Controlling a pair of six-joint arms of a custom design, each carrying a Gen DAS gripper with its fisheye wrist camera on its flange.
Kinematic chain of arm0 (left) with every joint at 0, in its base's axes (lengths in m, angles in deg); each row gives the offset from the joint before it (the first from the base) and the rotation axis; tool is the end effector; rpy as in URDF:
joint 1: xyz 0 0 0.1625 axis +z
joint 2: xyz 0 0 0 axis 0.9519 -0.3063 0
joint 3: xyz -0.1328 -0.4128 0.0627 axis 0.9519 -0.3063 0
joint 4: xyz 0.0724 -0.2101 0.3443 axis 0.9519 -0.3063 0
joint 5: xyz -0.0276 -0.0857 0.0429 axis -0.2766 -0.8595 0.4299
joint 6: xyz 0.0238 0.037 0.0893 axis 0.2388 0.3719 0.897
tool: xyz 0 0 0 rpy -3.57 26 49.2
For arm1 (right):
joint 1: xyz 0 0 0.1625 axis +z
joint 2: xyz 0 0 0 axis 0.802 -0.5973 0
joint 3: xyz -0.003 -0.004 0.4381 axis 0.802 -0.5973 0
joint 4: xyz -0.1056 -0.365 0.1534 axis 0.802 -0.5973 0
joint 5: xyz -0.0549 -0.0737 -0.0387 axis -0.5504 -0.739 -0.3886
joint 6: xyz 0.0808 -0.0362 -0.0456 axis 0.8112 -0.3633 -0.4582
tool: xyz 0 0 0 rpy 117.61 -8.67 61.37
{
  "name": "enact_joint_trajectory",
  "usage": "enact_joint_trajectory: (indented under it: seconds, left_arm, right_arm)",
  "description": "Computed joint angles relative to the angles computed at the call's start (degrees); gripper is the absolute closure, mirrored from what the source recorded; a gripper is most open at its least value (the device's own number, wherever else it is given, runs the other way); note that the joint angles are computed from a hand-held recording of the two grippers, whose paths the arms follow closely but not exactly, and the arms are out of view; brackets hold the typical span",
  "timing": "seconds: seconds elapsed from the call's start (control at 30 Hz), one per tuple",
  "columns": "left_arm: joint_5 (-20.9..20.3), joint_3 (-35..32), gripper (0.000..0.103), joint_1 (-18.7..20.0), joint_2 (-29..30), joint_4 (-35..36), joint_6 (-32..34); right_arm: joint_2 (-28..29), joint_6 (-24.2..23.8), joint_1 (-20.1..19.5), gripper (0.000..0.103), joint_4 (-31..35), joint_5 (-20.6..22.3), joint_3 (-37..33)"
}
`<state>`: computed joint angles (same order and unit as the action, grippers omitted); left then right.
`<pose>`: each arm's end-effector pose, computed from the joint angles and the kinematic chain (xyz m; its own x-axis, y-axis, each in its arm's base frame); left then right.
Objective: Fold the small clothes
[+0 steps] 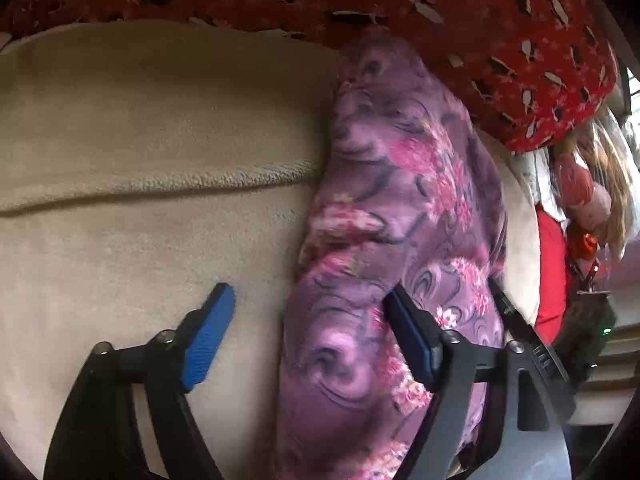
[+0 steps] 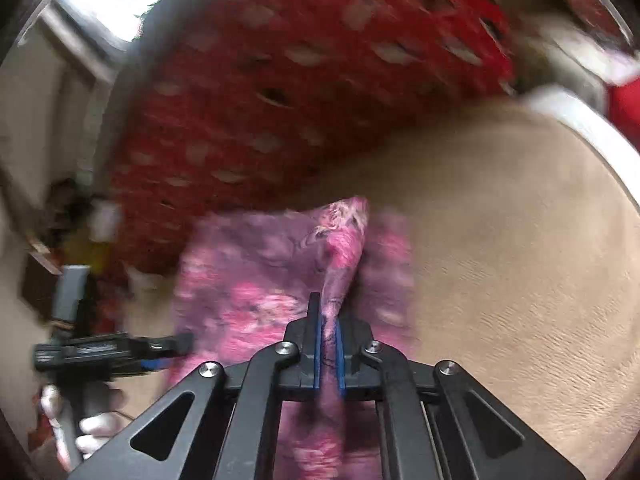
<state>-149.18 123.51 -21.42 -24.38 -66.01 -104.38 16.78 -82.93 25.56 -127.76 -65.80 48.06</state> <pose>-0.3508 -0.7046 0.0652 -0.9094 0.0663 -0.4106 0.1282 0.9838 -0.1251 0.0130 -0.5748 0.3120 -0.9756 0.1319 0.1757 -0.0066 0.7817 -0.6236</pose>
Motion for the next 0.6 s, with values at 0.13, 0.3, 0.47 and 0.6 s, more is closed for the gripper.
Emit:
enact_joint_trajectory:
  seconds: [0.13, 0.3, 0.47, 0.6]
  left_arm:
    - [0.16, 5.84, 0.024, -1.23, -4.39, -3.96, 0.89]
    - [1.53, 18.34, 0.024, -3.14, -10.97, -12.42, -0.97]
    - [2.26, 19.42, 0.024, -3.83, -11.62, -9.61, -1.89]
    - [3.66, 23.11, 0.024, -6.46, -15.21, -12.07, 0.53]
  right_arm:
    - [-3.28, 0.35, 1.47, 0.089, -7.31, -1.41, 3.53]
    - [-8.66, -5.44, 0.82, 0.087, -10.79, 8.33, 9.84]
    - [-6.95, -10.01, 2.12, 0.084, -8.81, -3.70, 12.22]
    - [-11.80, -10.77, 3.10, 0.078, -8.62, -2.75, 15.17]
